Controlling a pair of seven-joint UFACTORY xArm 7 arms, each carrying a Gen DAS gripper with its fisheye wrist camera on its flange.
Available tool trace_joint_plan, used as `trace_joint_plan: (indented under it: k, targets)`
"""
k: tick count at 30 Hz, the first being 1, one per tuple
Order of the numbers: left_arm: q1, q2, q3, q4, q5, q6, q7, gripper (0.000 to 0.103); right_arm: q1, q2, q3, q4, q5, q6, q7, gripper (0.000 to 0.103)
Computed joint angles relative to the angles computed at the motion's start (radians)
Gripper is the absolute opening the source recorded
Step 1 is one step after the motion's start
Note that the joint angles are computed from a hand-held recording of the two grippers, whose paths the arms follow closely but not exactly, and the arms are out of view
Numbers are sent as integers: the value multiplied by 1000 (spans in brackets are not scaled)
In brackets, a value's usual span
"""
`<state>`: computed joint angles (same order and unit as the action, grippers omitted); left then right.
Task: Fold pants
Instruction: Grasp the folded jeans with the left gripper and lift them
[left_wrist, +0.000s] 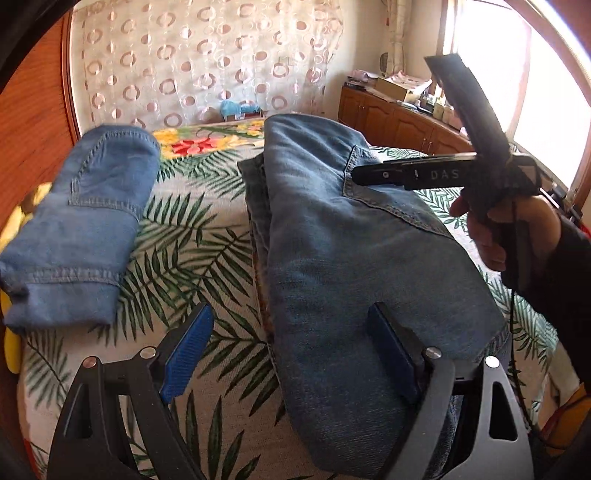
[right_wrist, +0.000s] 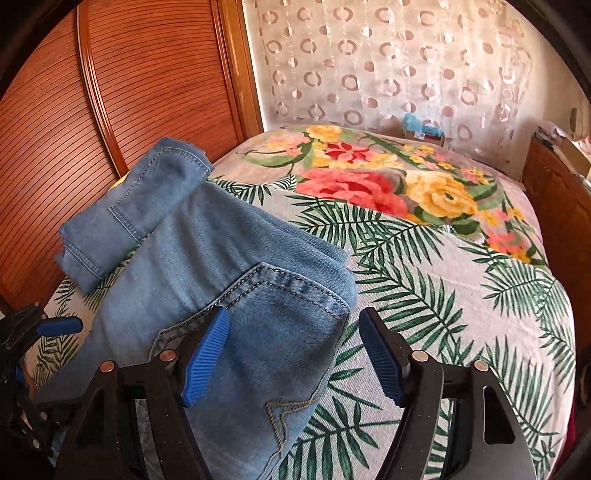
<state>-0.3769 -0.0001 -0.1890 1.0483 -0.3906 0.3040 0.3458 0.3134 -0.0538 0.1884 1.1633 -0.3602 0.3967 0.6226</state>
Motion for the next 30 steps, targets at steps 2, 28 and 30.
trace_joint_plan:
  k: [2,28,30]
  targets:
    - [1,-6,2,-5,-64,17,34,86,1,20,-9,9,55,-13,-40,81]
    - [-24,-122,65,-62,-583,133,376,11,16,10,1,15,371,-145,-313,20]
    - [-23,-132,74,-58,-607,129,399,7,17,7,8,39,288,-142,-249,20]
